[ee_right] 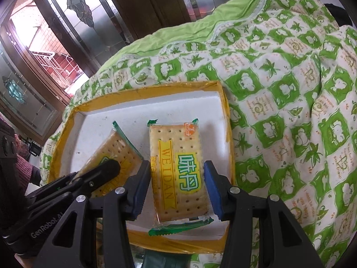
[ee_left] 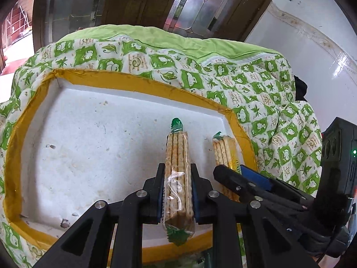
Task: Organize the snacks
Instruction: 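Carry both held packs over the white tray and lower them inside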
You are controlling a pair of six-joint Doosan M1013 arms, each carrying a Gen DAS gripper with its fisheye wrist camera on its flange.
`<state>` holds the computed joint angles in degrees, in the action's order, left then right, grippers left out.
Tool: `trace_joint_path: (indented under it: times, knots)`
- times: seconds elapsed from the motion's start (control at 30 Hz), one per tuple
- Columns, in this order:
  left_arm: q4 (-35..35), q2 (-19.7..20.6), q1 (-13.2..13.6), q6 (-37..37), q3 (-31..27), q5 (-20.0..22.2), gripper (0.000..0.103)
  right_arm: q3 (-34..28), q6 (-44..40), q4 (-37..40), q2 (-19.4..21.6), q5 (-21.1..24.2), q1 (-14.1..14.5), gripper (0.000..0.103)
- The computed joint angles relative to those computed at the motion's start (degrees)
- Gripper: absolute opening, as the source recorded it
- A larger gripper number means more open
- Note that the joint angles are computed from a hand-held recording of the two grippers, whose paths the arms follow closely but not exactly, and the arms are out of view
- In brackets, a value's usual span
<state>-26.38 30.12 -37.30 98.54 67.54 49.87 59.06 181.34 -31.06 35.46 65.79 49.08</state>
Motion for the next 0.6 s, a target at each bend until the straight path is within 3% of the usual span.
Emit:
trace_joint_path:
  times: [0.6]
  knots:
    - [2.48, -0.20, 0.19, 0.93, 1.11, 0.96, 0.022, -1.51, -2.16, 1.14, 1.24, 1.65, -0.12, 0.048]
